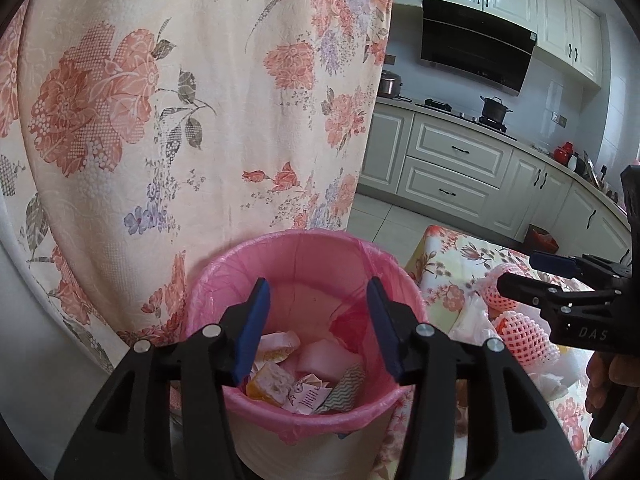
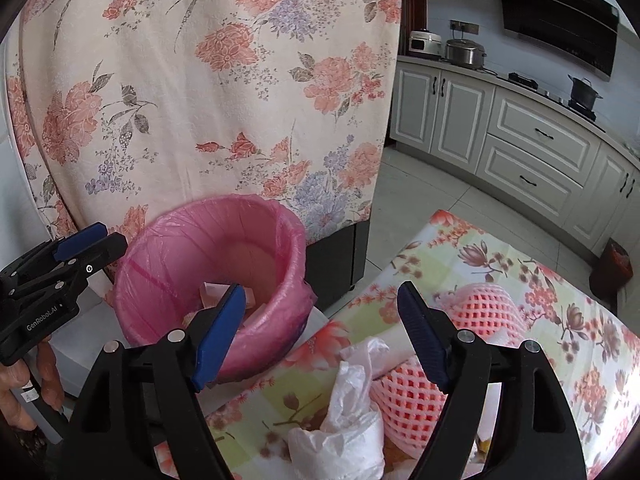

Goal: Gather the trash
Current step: 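Move both tools back over the table toward the remaining trash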

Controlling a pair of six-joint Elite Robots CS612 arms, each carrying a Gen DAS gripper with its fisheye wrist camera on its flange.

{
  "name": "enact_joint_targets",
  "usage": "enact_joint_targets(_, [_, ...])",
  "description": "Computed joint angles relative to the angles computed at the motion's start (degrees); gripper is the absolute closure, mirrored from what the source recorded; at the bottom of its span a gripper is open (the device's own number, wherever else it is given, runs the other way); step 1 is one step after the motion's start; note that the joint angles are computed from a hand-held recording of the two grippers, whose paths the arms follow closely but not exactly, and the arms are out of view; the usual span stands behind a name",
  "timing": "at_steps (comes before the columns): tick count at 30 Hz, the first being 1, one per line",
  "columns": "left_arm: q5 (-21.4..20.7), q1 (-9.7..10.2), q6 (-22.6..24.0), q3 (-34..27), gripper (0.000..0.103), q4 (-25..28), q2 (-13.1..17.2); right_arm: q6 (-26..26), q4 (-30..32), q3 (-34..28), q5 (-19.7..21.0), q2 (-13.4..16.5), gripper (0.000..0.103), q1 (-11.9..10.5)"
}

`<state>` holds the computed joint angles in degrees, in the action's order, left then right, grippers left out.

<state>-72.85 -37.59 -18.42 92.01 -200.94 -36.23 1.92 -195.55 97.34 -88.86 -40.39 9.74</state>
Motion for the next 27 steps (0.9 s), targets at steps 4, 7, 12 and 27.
enact_joint_targets(4, [-0.7,-0.84,0.6,0.4,0.053,0.0,-0.2,1.5,-1.8,2.9,-1.3,-1.0,0.028,-1.0])
enact_joint_targets(7, [-1.1,-1.45,0.9,0.6,0.052,0.2,-0.3,2.5,-3.0,5.0,-2.4,-1.7,0.028,-1.7])
enact_joint_targets(12, [-2.0,-2.49,1.5,0.6,0.052,0.8,-0.4,4.2,-5.1,8.2,-3.9,-2.5,0.027,-3.0])
enact_joint_targets(27, [-4.2,-5.39,4.2,0.0,0.047,2.9,-0.2,9.0,-8.8,15.5,-5.4,-3.1,0.025,-6.5])
